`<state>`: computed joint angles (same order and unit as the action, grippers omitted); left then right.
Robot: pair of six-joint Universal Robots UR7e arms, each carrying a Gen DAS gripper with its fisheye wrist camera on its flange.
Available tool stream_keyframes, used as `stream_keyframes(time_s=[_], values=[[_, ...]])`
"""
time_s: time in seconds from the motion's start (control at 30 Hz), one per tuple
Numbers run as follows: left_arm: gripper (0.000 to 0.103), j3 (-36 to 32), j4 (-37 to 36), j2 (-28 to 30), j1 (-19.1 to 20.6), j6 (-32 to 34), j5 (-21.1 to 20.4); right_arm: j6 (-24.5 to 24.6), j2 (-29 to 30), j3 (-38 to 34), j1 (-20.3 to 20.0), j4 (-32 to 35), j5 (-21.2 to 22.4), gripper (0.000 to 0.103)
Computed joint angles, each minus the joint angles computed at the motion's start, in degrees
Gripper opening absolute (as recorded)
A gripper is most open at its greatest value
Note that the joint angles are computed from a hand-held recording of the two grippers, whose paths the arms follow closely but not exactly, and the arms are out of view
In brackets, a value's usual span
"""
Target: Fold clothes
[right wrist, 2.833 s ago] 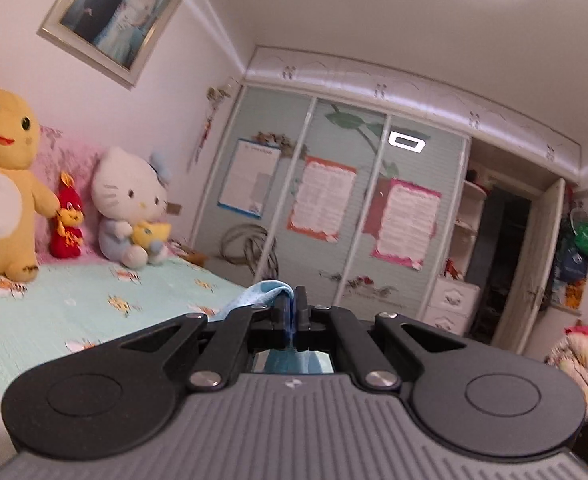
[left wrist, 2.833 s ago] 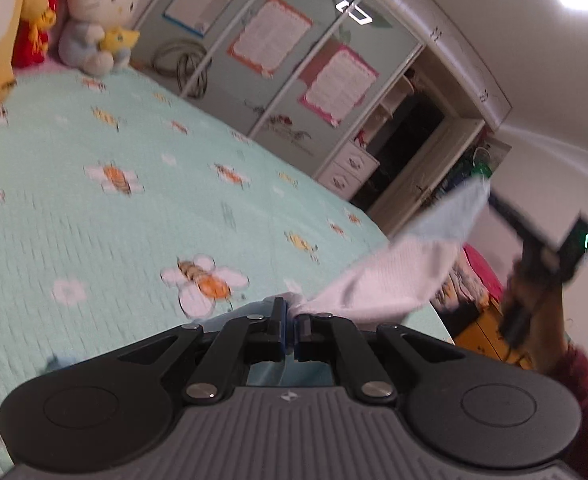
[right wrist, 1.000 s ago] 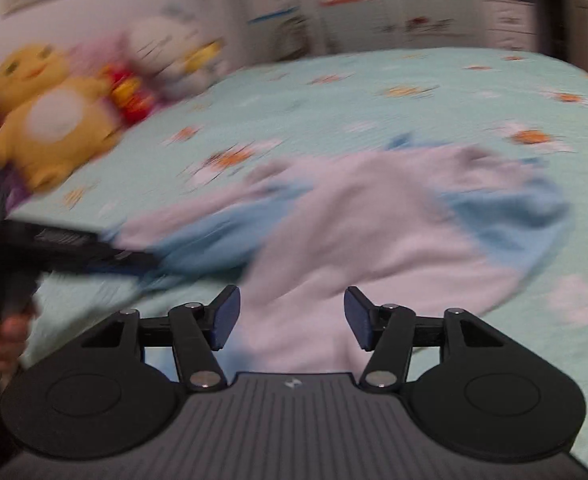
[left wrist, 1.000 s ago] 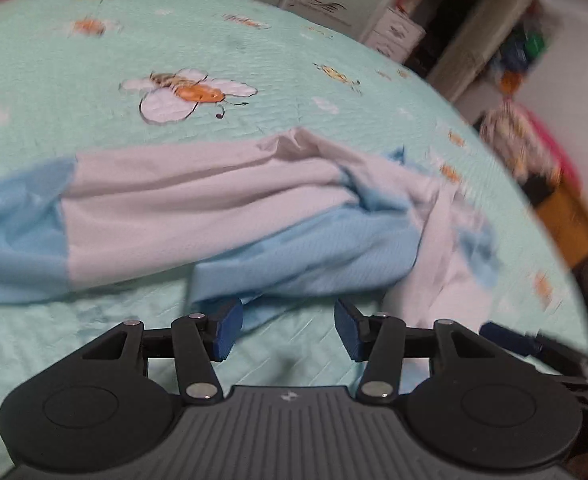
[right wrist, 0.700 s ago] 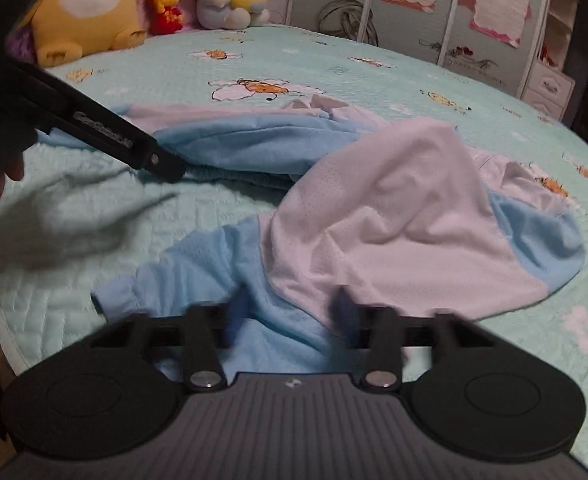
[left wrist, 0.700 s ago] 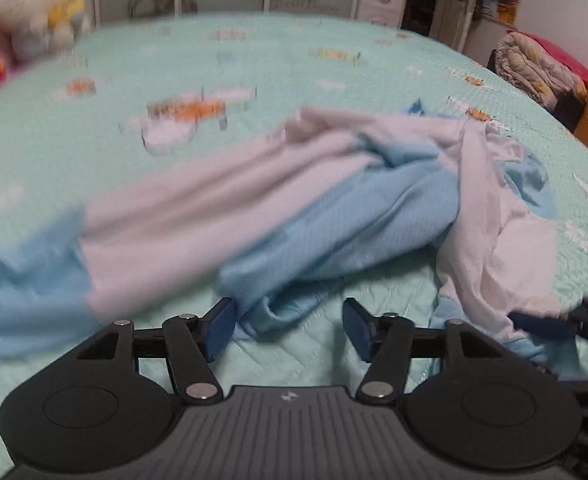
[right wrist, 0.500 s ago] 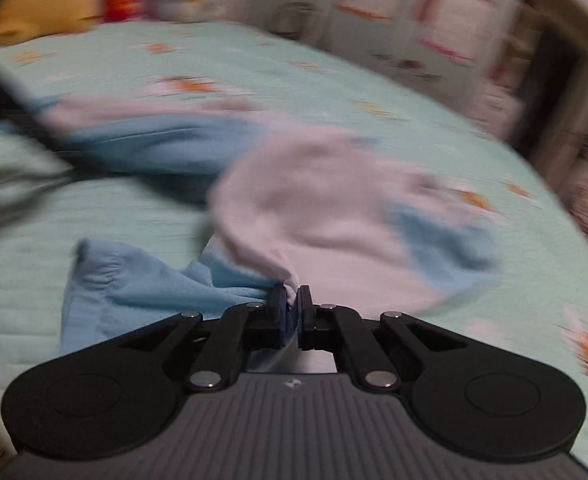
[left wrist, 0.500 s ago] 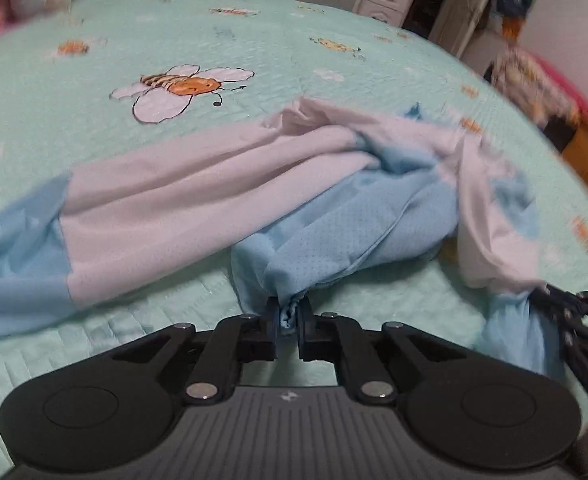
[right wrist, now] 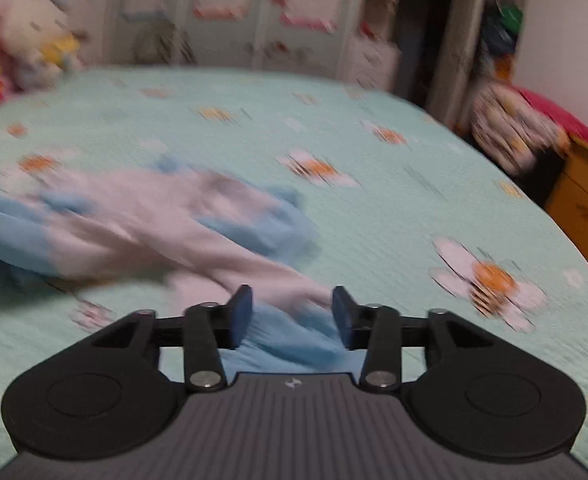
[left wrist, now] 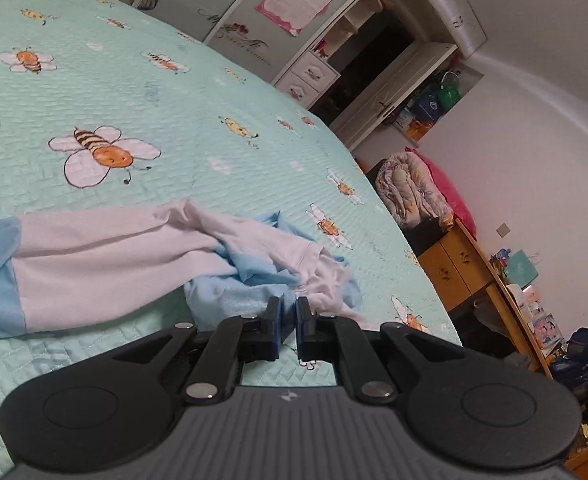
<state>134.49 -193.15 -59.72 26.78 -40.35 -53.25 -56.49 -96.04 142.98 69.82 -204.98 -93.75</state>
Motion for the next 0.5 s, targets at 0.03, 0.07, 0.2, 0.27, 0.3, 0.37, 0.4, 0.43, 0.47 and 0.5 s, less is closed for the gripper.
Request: stream_keyframes(time_s=[0.03, 0.07, 0.2, 0.27, 0.3, 0.37, 0.4, 0.43, 0.47, 0.5], values=[[0.005, -0.22, -0.24, 0.01, -0.01, 0.04, -0.45, -1.28, -0.4, 1.07, 0.3, 1.41, 2.47, 0.047], [0.005, -0.53, -0.57, 0.11, 0.03, -0.05, -0.97, -2.62, -0.71, 2.04, 0.63, 2.88, 4.86, 0.047], [0.004, -2.15, -1.53, 0.46, 0.15, 1.13, -3.51, -7.07, -0.74, 5.26, 3.39, 8.49, 10.21, 0.052], [0.0, -3.93, -1.97, 1.22, 0.08, 3.06, -5.62, -8.0, 0.38, 6.78, 5.1, 8.7, 11.71, 0.052], [0.0, -5.01, -1.78, 1.72, 0.07, 4.24, -6.68, -7.57, 0.61, 7.35, 5.55, 9.13, 12.82, 0.052], [0.0, -7.71, 0.18, 3.21, -0.18, 7.29, -7.24, -5.31, 1.83, 8.1, 6.96, 7.95, 13.8, 0.053], [0.0, -9.09, 1.2, 3.95, -0.29, 8.82, -7.52, -3.54, 2.72, 8.27, 7.92, 6.73, 13.66, 0.056], [0.0, -10.18, 1.98, 4.6, -0.23, 9.69, -7.72, -1.68, 3.5, 8.13, 8.94, 6.31, 12.95, 0.057], [0.0, -10.54, 2.07, 5.04, 0.06, 9.38, -7.66, -1.55, 4.16, 8.17, 9.14, 5.46, 12.97, 0.058], [0.0, -10.4, 2.0, 5.21, 0.18, 8.95, -6.99, -1.42, 4.81, 8.21, 9.33, 4.61, 13.0, 0.058]])
